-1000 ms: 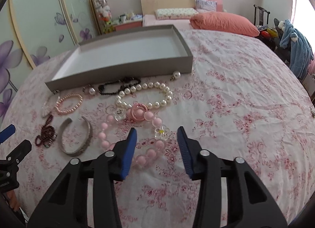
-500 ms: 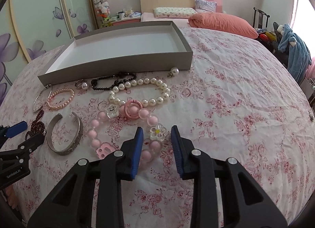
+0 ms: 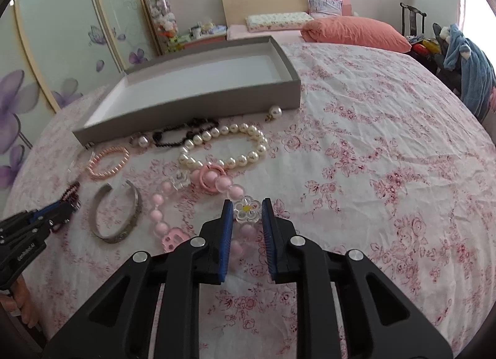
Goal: Organize jewelry
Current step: 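Place the red necklace in the gray tray with the left tool while the right tool places the pink bracelet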
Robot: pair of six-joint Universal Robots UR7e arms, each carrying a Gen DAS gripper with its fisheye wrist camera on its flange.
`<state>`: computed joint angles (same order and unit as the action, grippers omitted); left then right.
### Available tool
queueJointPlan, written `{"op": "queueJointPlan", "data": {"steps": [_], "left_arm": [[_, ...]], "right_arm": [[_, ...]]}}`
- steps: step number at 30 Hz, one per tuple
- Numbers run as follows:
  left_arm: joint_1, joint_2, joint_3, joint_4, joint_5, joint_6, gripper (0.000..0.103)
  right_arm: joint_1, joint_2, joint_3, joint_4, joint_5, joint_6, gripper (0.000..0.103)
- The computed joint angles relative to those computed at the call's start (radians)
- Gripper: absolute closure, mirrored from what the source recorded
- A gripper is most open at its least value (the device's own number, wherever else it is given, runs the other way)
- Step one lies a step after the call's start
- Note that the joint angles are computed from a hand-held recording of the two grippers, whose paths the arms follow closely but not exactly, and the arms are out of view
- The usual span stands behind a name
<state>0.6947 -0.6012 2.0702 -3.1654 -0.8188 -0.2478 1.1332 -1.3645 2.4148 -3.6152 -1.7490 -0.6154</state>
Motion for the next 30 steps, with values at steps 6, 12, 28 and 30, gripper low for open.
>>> {"op": "queueJointPlan", "data": {"steps": [6, 12, 28, 30], "left_arm": [[-0.026, -0.02, 0.052, -0.114, 0.004, 0.032, 0.091], [-0.058, -0.03, 0.087, -0.221, 0.014, 0.063, 0.091], [-0.151, -0.035, 0.098, -0.405, 0.077, 0.169, 0.091], [-0.156, -0.033, 0.084, -0.413, 0.086, 0.191, 0.091]], "right_arm": [[-0.021, -0.055, 0.047, -0.045, 0.138, -0.004, 0.083], [-0.033, -0.102, 0.083, -0.079, 0.279, -0.017, 0.083], [-0.033, -0.162, 0.12, -0.147, 0.416, 0.001, 0.083], [-0.021, -0.158, 0.112, -0.161, 0.417, 0.001, 0.083]]}}
